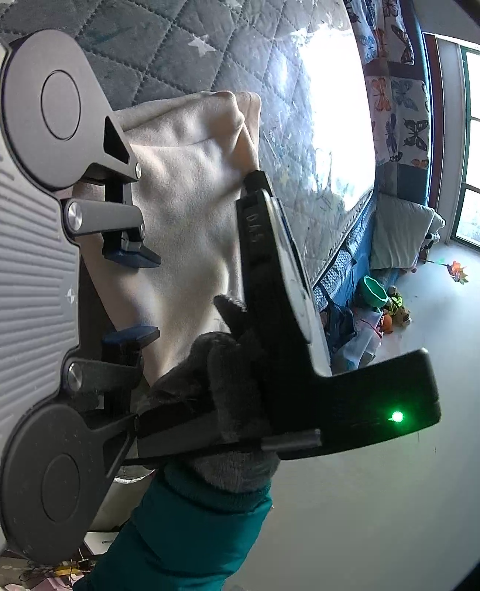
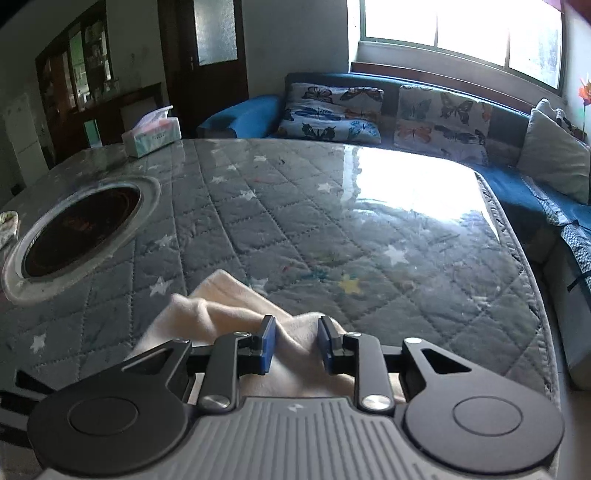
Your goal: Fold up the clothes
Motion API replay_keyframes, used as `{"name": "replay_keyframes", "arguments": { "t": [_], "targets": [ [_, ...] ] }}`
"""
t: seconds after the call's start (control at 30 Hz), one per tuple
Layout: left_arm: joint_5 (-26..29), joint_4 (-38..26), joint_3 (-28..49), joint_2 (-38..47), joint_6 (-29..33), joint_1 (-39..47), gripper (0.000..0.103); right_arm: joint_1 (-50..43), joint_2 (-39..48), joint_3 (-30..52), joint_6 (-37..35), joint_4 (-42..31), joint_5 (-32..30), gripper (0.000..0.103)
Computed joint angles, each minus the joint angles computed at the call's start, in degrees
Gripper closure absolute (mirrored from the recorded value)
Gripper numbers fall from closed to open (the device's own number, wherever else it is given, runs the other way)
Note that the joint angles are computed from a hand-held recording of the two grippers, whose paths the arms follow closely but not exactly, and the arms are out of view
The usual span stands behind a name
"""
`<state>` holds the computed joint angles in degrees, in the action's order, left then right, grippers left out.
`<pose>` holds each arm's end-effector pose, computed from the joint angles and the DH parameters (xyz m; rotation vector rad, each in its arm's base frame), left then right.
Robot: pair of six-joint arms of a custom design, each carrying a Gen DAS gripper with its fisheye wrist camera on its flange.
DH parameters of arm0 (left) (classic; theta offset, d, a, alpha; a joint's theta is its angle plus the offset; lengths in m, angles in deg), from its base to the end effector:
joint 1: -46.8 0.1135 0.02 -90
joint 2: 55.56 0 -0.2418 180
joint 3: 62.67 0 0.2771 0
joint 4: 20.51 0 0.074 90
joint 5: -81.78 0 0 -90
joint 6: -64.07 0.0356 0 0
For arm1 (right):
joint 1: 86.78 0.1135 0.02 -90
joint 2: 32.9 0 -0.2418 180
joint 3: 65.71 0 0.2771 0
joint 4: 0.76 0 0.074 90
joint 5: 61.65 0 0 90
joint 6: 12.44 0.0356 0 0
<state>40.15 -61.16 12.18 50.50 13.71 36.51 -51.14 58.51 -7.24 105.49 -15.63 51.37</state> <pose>0.3438 -0.0895 0.1095 1.1998 2.1587 -0.9706 0.2765 0.1811 0.1254 0.0258 2.3221 0.0697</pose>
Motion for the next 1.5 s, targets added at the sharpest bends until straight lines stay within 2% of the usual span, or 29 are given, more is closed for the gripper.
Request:
{"name": "replay_keyframes", "arguments": {
  "t": [0.17,0.23,0.3,0.47,0.87,0.97,1.1,1.23,1.43,1.5],
  "targets": [
    [0.6,0.9,0.0,-0.3,-0.9,1.9,0.062,1.0,-1.1,0.0,-1.1,0.3,-0.3,0.078],
    [0.0,1.7,-0.6,-0.5,-1.7,2.1,0.061,1.2,0.3,1.2,-1.9,0.3,-1.2,0.077],
    [-0.3,1.9,-0.6,-0.1,-2.2,2.3,0.061,1.3,2.4,3.0,-2.8,0.0,-1.9,0.070],
    [0.1,2.2,-1.1,-0.9,-2.3,3.0,0.059,2.2,5.6,5.7,-3.9,0.3,-0.9,0.069],
    [0.8,1.0,-1.2,-1.6,-1.9,6.0,0.054,5.5,2.7,4.8,-3.2,-1.8,0.3,0.067],
    [1.0,1.0,1.8,0.2,-3.8,5.5,0.053,6.9,-0.3,2.7,-1.5,-2.4,2.9,0.064],
    [2.0,1.8,3.9,2.0,-6.5,5.8,0.053,9.4,-5.7,-1.4,3.6,-5.8,8.2,0.063],
    [1.7,2.2,4.9,3.5,-6.6,5.5,0.053,14.2,-10.0,-5.4,12.2,-11.5,14.4,0.063],
    [0.5,3.2,3.9,3.6,-6.0,5.0,0.053,22.0,-14.9,-10.9,28.8,-20.7,20.2,0.057],
    [0.2,3.6,3.3,3.3,-6.0,4.9,0.053,24.7,-16.0,-12.1,35.4,-24.4,22.3,0.052]
  ]
}}
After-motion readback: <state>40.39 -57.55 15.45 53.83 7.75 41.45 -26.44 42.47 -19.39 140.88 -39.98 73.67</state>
